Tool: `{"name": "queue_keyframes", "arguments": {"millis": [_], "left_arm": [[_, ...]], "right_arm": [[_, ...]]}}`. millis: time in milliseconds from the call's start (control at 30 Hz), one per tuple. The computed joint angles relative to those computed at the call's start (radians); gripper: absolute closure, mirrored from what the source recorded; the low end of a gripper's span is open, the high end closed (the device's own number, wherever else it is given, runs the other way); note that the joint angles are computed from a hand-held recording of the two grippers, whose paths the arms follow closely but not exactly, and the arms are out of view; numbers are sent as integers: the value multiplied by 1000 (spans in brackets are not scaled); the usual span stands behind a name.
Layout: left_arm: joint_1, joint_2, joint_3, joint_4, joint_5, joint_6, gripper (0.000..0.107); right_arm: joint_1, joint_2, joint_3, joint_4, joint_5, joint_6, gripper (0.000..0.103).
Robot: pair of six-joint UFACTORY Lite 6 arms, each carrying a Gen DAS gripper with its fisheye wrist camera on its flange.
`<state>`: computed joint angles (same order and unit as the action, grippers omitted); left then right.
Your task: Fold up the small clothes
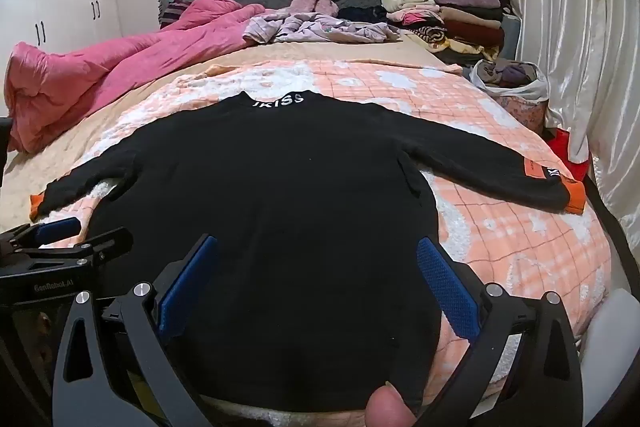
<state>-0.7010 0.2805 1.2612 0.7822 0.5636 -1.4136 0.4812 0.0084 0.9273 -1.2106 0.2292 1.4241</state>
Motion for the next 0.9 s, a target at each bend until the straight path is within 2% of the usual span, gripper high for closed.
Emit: {"name": "queue_keyframes", "arguments": {"millis": [133,233,367,433,500,633,733,900], "left_arm": [[-1,7,8,-3,-2,11,12],[31,-41,-9,-47,-4,84,12],[35,-45,-8,-36,2,81,12],[-1,-32,-14,30,17,-15,12],[1,-37,-21,39,16,-23,12],[0,-48,-27,43,19,-27,12],[-1,-47,-23,42,22,-23,12],[-9,-42,-17,55,31,-37,12]], "right_arm": [[-5,-4,-17,-130,-18,141,4],[-1,-1,-3,-48,-9,55,4],[-6,-16,-5,22,-15,-25,4],[-6,-14,1,58,-17,-61,4],[-6,-24,-3,87,-14,-89,4],[-5,-17,-7,37,-18,-37,4],[-12,-11,-21,-71,-28,67,4],[-12,-13,-18,-59,-22,57,4]]}}
